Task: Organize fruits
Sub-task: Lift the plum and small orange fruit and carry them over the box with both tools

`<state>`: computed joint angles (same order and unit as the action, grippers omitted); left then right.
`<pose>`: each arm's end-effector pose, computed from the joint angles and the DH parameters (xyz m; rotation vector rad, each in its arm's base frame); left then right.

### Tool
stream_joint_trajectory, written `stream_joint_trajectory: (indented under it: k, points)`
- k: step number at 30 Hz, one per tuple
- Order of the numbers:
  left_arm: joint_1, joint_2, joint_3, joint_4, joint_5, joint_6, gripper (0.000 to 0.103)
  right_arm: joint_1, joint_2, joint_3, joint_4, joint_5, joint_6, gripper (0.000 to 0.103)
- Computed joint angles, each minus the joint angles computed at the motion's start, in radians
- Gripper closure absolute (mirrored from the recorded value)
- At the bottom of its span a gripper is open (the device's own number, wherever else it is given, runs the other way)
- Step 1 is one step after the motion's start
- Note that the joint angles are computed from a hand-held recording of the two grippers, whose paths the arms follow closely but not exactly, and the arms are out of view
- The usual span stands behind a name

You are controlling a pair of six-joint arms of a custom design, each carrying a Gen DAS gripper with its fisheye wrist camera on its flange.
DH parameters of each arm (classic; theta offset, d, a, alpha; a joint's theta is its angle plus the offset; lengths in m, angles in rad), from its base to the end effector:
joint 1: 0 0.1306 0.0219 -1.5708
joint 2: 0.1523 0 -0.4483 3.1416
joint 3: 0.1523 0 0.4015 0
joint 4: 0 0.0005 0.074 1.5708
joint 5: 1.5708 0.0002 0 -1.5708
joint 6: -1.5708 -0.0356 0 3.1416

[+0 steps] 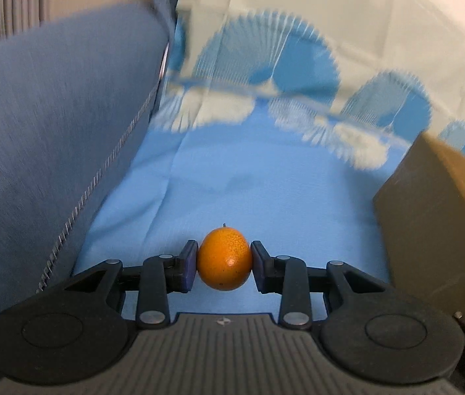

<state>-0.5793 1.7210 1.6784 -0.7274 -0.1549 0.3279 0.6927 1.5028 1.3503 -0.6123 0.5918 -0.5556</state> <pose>0.5340 -0.3434 0.4653 0.2175 2.3351 -0.2713 0.4217 0.3235 0.4445 0.1324 2.1789 0.0038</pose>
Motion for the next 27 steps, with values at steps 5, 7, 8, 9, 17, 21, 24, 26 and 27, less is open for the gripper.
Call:
stream_joint_trajectory:
  k: [5,7,8,9,17,21,24,26,27]
  points:
    - [-0.032,-0.104,-0.103,0.193,-0.026,-0.038,0.065,0.032,-0.098,-0.049,0.061,0.079,0.044,0.079]
    - [-0.043,-0.136,-0.131,0.233,-0.028,-0.037,0.065,0.052,-0.139,-0.069,0.064,0.117,0.048,0.079]
    - [-0.050,-0.152,-0.142,0.246,-0.026,-0.029,0.065,0.063,-0.161,-0.080,0.065,0.139,0.051,0.079]
    - [-0.055,-0.164,-0.149,0.254,-0.024,-0.022,0.065,0.072,-0.179,-0.088,0.066,0.156,0.055,0.079]
    - [-0.116,-0.234,-0.179,0.311,-0.028,-0.049,0.065,0.112,-0.355,-0.183,0.123,0.277,0.127,0.079]
    - [-0.144,-0.237,-0.170,0.321,-0.017,-0.074,0.065,0.090,-0.441,-0.215,0.118,0.324,0.158,0.079]
    - [-0.157,-0.232,-0.160,0.329,-0.002,-0.062,0.065,0.051,-0.509,-0.238,0.122,0.359,0.196,0.079]
    - [-0.164,-0.220,-0.145,0.318,-0.001,-0.041,0.065,0.002,-0.554,-0.253,0.118,0.354,0.228,0.079]
    - [-0.168,-0.213,-0.137,0.311,-0.002,-0.031,0.065,-0.024,-0.570,-0.258,0.108,0.347,0.237,0.079]
